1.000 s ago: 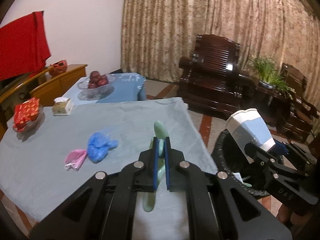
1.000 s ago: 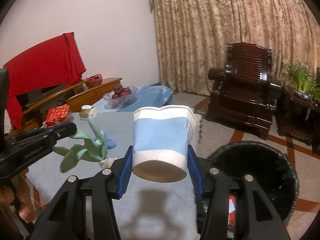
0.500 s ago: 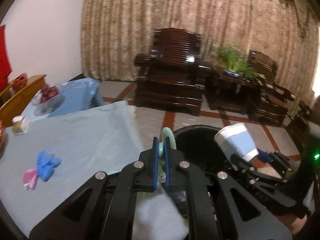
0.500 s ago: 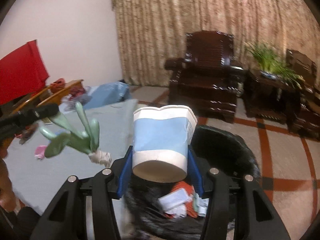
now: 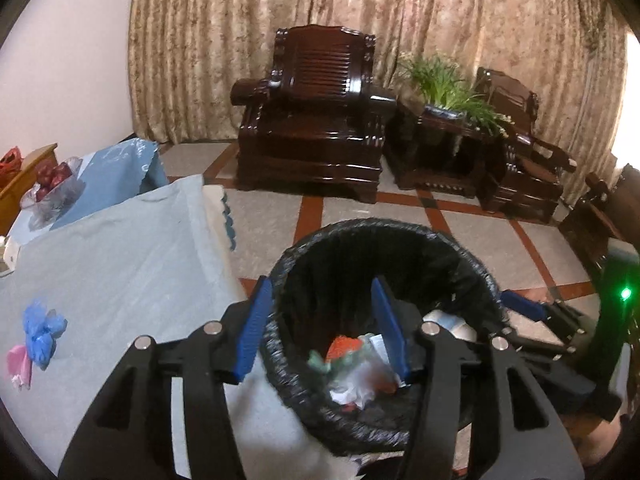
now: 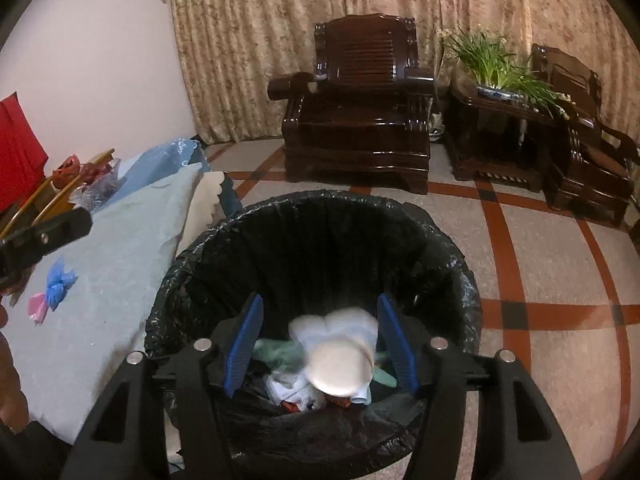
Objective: Collect trash
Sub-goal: 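Move both empty tools back to the pink mask and blue bag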
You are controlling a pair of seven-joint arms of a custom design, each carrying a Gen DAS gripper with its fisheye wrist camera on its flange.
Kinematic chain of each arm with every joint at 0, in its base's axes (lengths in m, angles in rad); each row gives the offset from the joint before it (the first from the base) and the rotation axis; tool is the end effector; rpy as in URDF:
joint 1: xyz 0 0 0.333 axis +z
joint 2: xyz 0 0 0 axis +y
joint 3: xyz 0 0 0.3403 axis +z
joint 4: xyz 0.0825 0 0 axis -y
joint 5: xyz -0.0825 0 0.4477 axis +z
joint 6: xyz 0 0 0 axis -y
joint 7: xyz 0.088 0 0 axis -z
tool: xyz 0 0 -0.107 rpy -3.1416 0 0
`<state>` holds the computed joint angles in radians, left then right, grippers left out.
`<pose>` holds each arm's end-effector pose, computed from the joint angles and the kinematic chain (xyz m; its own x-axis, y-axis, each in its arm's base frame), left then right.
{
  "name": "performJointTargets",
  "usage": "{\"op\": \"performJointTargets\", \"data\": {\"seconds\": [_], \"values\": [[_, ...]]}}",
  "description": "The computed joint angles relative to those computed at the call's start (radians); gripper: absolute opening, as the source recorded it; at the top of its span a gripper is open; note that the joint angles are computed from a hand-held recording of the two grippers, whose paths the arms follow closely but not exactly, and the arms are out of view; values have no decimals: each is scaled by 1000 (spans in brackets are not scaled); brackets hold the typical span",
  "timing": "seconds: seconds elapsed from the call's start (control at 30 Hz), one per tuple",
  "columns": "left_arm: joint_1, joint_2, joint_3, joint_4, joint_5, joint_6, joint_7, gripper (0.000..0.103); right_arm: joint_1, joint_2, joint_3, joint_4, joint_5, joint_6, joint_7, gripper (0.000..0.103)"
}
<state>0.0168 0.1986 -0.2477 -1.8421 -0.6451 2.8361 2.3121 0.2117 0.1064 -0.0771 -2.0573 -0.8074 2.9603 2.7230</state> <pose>0.7074 -0.1224 0.5024 -0.4265 -0.9014 0.0745 -0.5977 0.2190 -0.7712 0.6493 0.1382 0.4516 -0.1913 -0.9663 -0.1722 -0.6239 0.2551 -0.7387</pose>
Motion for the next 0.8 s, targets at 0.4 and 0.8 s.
{"op": "performJointTargets", "data": {"seconds": [0.4,0.8], "values": [[65,-121,115,-170,39,84,-81,80,52,6,51,29,82,45,-100,63],[190,-155,234,-236,203,148,-244,81,172,229,145,322,398,-17,-473,65]]}}
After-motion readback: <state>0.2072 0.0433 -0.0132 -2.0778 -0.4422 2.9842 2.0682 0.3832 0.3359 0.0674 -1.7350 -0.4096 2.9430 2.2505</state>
